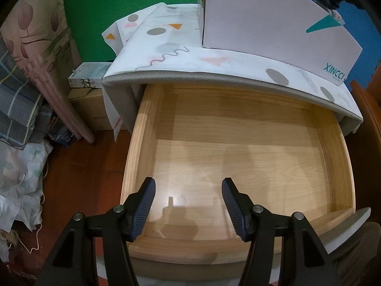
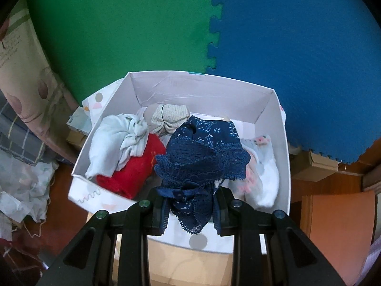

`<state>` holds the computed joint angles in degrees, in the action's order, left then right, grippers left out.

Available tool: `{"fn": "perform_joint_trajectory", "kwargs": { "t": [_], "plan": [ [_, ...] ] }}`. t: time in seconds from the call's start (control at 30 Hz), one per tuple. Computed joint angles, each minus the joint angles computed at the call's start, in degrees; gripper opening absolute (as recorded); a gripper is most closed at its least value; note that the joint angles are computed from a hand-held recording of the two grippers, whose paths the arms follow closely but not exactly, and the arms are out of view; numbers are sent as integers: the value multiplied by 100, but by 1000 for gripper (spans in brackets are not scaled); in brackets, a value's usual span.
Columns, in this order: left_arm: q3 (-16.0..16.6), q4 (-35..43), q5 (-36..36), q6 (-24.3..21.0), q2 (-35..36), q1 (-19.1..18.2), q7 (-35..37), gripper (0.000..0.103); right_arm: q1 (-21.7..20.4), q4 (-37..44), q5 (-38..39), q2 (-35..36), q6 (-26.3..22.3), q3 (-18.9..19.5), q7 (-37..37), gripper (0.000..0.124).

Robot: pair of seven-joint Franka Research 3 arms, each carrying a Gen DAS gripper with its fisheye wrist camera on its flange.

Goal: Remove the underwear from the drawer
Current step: 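Lift the navy lace with the right tool and release it into the white box, then withdraw the open right tool back over the empty drawer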

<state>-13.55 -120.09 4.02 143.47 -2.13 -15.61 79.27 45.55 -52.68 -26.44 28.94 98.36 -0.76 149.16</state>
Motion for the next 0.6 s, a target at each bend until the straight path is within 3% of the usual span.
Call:
{"fn": "perform_joint_trajectory", "kwargs": {
  "t": [0.47, 0.6],
  "plan": [
    [3, 14, -61, 32, 28, 7, 90, 59, -121, 285, 370, 519, 59, -116, -40, 33],
    [0, 27, -54, 27, 34, 10, 94, 59, -147, -13, 419, 356, 332, -97, 66, 51]
  ]
}}
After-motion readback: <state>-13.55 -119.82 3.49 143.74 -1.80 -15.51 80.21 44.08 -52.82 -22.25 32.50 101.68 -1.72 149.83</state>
